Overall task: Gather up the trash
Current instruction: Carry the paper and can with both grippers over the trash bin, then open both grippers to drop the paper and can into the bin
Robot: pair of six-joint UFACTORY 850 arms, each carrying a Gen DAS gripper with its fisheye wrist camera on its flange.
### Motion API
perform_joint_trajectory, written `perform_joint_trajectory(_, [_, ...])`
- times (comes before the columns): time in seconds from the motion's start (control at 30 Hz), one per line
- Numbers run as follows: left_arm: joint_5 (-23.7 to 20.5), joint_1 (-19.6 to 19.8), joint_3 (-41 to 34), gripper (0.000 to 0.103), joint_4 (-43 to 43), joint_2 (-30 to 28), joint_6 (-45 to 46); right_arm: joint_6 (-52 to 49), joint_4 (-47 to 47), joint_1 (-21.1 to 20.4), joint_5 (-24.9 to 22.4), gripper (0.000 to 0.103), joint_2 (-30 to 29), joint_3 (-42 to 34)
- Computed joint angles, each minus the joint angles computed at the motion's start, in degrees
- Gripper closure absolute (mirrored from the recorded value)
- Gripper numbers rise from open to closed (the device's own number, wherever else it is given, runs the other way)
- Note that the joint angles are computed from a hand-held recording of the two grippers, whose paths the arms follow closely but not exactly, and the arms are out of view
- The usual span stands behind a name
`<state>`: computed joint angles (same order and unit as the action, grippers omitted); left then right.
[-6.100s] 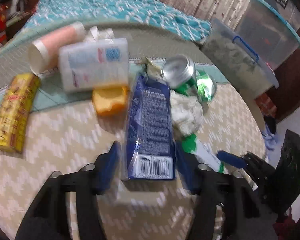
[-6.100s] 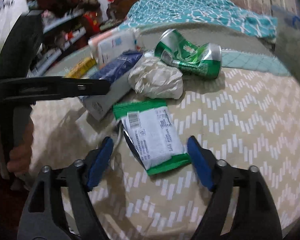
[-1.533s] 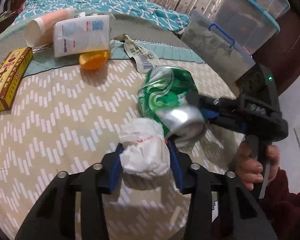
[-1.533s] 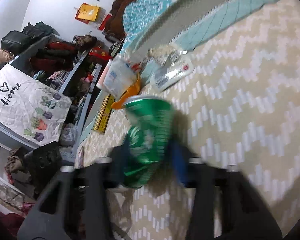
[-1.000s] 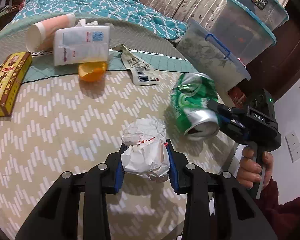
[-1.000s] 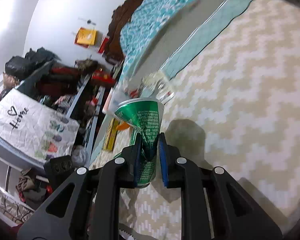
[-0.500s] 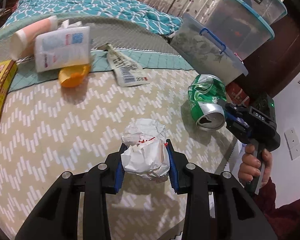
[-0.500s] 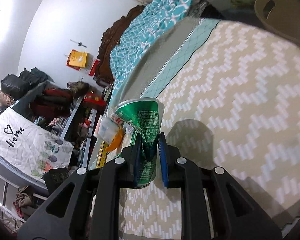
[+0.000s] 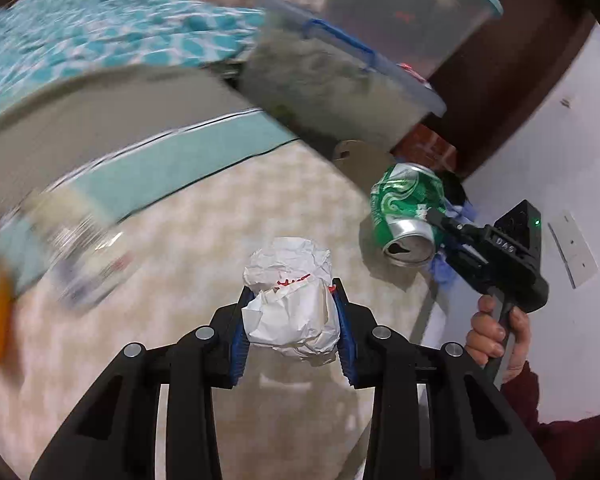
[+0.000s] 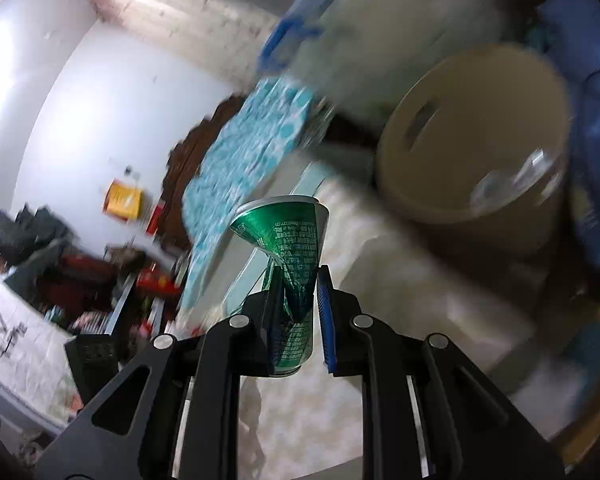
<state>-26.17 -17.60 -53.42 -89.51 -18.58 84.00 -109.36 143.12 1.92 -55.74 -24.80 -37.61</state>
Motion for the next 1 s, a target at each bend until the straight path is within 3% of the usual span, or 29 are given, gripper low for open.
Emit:
perform_joint_trajectory(0.17, [-1.78, -5.6, -14.74, 0.069, 10.26, -9.3, -10.21, -2.03, 1.18, -6.6, 2.44, 0.084, -0.3, -0.27])
perform_joint_trajectory(0.33, [-2.21, -10.78, -30.69, 0.064, 20.48, -19.59, -21.5, -2.69, 0.87, -9.93, 5.69, 0.081, -2.52, -3.41])
perform_joint_trajectory(0.4, [-1.22, -12.44, -36.09, 0.051, 24.51, -23.31, -26.24, -3.18, 2.51, -10.12, 6.71, 0.078, -3.47, -4.53])
perform_joint_trajectory(0.43, [-0.14, -13.21, -38.62, 0.034, 27.35, -25.1, -29.93, -2.36, 1.9, -10.33, 7.02, 0.061, -4.2, -5.52])
perform_joint_trajectory(0.47, [1.21, -13.94, -41.02, 0.029, 29.92, -26.92, -33.7, -1.73, 2.18, -10.2, 7.65, 0.044, -4.64, -6.36])
perform_joint_trajectory(0.5, [1.44, -14.2, -42.66, 0.029, 31.71, -28.18, -36.23, -3.12, 4.72, -9.69, 7.02, 0.016, -4.58, -6.25])
perform_joint_trajectory(0.57, [0.87, -14.22, -44.26, 0.03, 34.03, -29.44, -40.61, -6.21, 6.37, -9.07, 7.48, 0.016, -4.21, -6.42])
perform_joint_trajectory(0.63, [-0.34, -13.61, -42.85, 0.03, 29.79, -28.7, -37.65, -8.77, 7.53, -8.58, 7.22, 0.019, -3.31, -5.79])
perform_joint_trajectory(0.73, [2.38, -13.2, -36.34, 0.03, 25.16, -24.34, -30.51, -10.09, 8.5, -7.71, 6.14, 0.021, -2.19, -4.65])
perform_joint_trajectory(1.0, [8.09, -9.21, -11.35, 0.03, 5.01, -7.14, -3.29, -6.12, 2.79, -3.66, 6.15, 0.028, -1.17, -5.37])
